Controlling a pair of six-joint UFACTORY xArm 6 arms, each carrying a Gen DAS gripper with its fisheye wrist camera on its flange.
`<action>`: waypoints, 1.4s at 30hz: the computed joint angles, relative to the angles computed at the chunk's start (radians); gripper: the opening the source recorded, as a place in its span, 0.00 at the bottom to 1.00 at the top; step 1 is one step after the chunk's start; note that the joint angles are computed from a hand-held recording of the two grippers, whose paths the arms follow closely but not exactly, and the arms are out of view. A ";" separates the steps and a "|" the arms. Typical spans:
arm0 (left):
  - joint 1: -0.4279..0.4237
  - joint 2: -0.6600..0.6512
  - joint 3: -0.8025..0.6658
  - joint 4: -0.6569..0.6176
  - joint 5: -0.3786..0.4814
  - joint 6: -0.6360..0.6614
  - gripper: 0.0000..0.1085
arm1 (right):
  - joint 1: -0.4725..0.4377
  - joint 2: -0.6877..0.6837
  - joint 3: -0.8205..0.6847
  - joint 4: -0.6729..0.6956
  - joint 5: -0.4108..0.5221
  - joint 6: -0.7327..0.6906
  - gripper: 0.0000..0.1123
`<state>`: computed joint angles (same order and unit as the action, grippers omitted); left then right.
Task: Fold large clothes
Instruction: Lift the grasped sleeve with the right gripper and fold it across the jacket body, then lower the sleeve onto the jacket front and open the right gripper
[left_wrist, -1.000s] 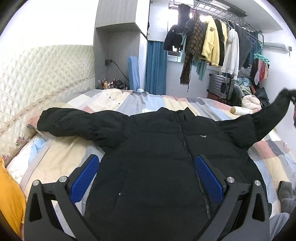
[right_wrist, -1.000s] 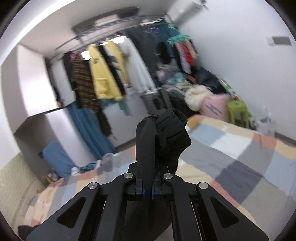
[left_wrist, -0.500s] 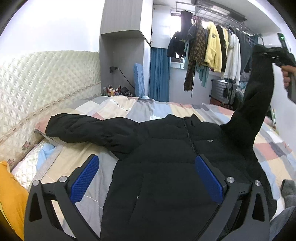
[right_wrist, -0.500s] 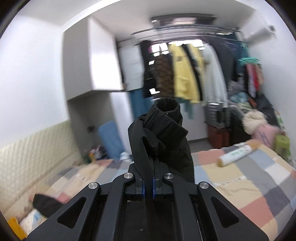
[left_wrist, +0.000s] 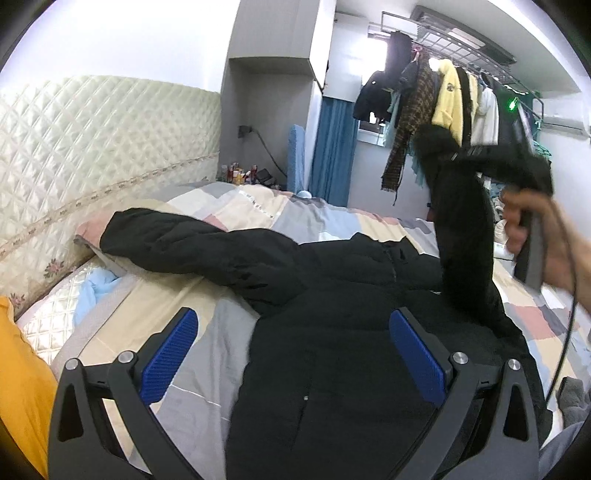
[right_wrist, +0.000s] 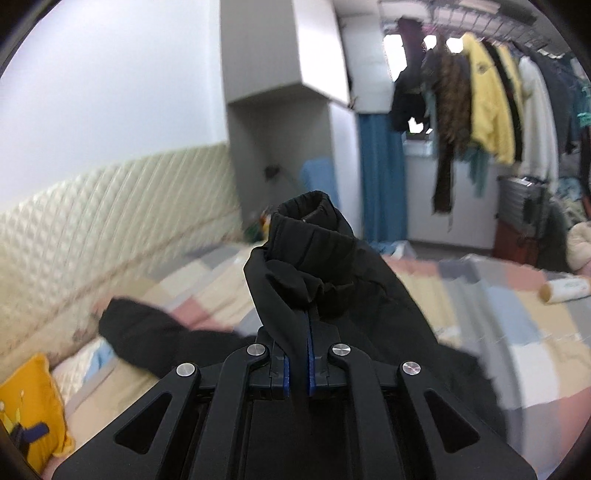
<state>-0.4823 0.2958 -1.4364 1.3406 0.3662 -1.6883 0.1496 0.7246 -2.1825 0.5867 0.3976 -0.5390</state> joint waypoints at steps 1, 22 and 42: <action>0.007 0.003 0.001 -0.007 -0.009 -0.001 0.95 | 0.008 0.016 -0.007 0.006 0.010 -0.005 0.06; 0.109 0.120 -0.013 -0.275 -0.285 0.133 0.95 | 0.071 0.293 -0.153 -0.129 0.258 0.064 0.12; 0.062 0.072 -0.019 -0.149 -0.199 0.055 0.95 | 0.023 -0.132 0.287 0.215 0.047 -0.278 0.40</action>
